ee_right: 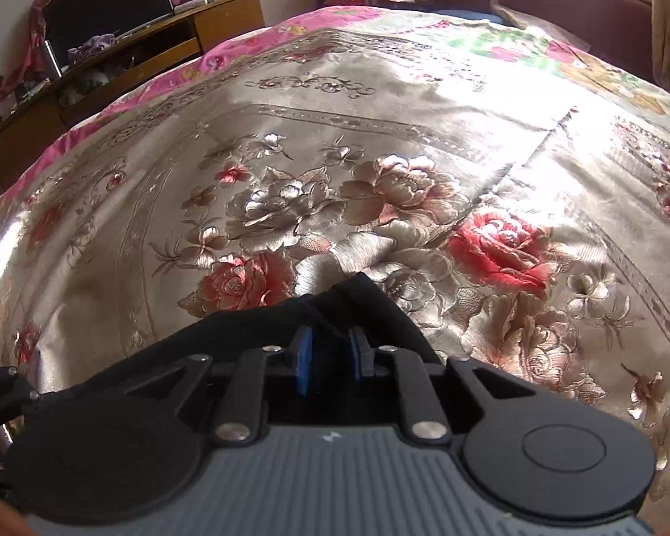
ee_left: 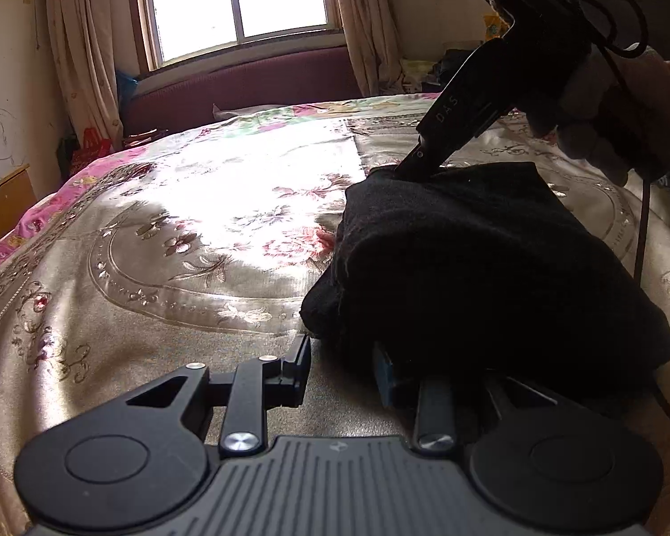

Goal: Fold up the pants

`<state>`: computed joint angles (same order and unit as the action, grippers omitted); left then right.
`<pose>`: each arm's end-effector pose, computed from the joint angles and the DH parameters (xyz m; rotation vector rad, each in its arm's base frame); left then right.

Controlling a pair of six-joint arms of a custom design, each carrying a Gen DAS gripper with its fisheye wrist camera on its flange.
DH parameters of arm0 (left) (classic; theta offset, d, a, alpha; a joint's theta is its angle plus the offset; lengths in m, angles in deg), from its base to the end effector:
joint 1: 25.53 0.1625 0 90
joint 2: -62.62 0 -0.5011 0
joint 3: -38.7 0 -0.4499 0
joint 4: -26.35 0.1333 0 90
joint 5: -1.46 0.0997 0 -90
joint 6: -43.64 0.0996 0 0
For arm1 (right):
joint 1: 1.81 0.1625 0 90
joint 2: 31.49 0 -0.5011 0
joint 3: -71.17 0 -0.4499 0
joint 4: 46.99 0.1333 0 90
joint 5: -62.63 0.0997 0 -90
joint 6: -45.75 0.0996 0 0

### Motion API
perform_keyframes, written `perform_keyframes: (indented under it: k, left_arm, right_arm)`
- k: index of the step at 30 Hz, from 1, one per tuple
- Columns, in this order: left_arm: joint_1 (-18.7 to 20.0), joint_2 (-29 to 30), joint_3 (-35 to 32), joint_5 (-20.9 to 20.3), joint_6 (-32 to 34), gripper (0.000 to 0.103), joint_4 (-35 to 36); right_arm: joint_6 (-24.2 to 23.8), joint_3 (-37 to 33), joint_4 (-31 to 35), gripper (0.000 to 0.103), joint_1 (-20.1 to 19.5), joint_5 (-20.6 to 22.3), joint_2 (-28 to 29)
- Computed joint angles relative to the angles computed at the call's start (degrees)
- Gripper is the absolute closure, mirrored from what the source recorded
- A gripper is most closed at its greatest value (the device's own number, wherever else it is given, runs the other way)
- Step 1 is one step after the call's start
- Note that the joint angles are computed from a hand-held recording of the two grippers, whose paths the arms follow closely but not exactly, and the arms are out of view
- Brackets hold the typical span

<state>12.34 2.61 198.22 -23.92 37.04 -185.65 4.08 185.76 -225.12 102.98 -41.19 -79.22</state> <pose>-0.0876 -0.3510 0.1515 0.5747 2.0587 -1.0251 0.2697 -0.5926 0.0656 1.2643 -2.4893 0.4312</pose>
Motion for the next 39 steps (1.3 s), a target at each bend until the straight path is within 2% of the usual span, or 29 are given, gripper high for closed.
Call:
perform_keyframes:
  k: [2, 5, 7, 9, 11, 13, 16, 18, 26, 34, 39]
  left_arm:
    - [-2.3, -4.9, 1.6, 0.4, -7.2, 0.055, 8.3]
    - [-6.3, -9.0, 2.8, 3.0, -11.2, 0.055, 13.0]
    - [-8.3, -8.8, 2.5, 5.5, -8.8, 0.055, 10.5]
    - [-9.4, -6.6, 1.5, 6.4, -3.1, 0.055, 2.6]
    - [-8.5, -3.7, -0.7, 5.0, 4.2, 0.055, -6.1]
    - [-5.9, -1.4, -3.3, 3.6, 8.8, 0.055, -7.5]
    - [-0.9, -0.8, -6.4, 2.5, 7.5, 0.055, 2.8]
    - [0.2, -1.4, -6.7, 2.2, 4.7, 0.054, 8.1]
    - [-1.7, -5.0, -7.0, 3.9, -1.6, 0.050, 20.3]
    - [-5.1, -5.9, -7.3, 5.4, -3.7, 0.050, 24.5]
    - [-7.6, -7.5, -6.6, 4.6, -10.6, 0.050, 30.1]
  right_arm:
    - [1.2, 3.2, -2.8, 0.080, -0.2, 1.7, -2.8]
    - [1.4, 8.4, -7.0, 0.078, -1.0, 4.6, -6.7]
    - [1.1, 11.2, -8.3, 0.080, -1.1, 5.0, -8.4]
    - [0.8, 12.9, -10.3, 0.080, -1.0, 3.6, -8.4]
    - [2.2, 13.5, -11.2, 0.080, -1.2, 2.9, -8.0]
    - [4.2, 13.4, -11.2, 0.080, -1.3, 1.8, -7.5]
    - [7.0, 13.6, -11.9, 0.078, -1.3, -0.6, -6.8]
    - [8.4, 14.5, -12.3, 0.079, -1.8, -1.0, -7.4]
    - [9.9, 17.4, -15.1, 0.078, -2.5, -3.1, -9.3]
    - [11.1, 20.9, -20.4, 0.076, -1.6, -5.9, -11.1]
    - [13.0, 22.7, -22.2, 0.073, -1.1, -6.9, -12.0]
